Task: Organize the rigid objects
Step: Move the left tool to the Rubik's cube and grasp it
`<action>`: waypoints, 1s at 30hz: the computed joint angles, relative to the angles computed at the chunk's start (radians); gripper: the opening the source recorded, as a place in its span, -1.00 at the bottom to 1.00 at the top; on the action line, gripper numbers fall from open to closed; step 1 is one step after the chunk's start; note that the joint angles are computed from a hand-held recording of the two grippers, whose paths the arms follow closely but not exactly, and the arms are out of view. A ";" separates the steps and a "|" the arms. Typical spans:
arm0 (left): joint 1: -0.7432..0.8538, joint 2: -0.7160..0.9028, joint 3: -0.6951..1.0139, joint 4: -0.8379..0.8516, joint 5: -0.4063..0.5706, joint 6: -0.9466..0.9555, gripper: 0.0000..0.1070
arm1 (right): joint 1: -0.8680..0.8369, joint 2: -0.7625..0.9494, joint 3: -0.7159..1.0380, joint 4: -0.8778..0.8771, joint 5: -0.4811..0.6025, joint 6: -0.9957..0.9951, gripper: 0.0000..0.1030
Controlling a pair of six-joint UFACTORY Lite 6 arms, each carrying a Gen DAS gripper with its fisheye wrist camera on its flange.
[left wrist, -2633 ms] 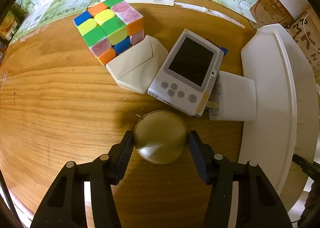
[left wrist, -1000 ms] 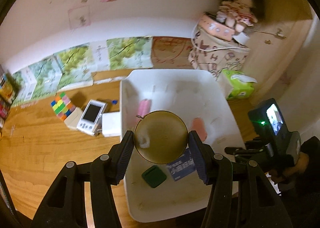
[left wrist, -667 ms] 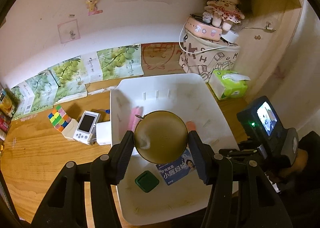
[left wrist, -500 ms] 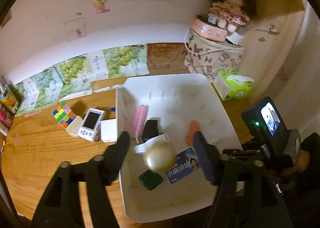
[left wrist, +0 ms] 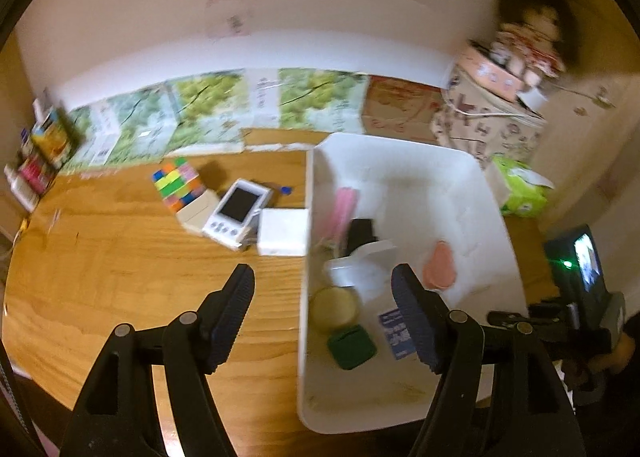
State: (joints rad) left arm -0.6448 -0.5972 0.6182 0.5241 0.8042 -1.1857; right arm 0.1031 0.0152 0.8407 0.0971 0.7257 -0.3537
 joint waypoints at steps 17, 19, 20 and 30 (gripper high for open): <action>0.757 -0.019 -0.034 -0.442 -0.118 0.736 0.39 | 0.006 0.098 0.097 -0.041 0.011 0.148 -0.89; 0.827 0.022 -0.016 -0.491 -0.138 0.810 0.39 | 0.001 0.125 0.138 -0.040 0.034 0.153 -0.89; 0.862 0.052 -0.003 -0.517 -0.150 0.845 0.39 | -0.001 0.141 0.162 -0.038 0.047 0.154 -0.89; 1.066 0.375 0.127 -0.769 -0.240 1.109 0.48 | 0.016 0.243 0.322 -0.079 0.134 0.199 -0.89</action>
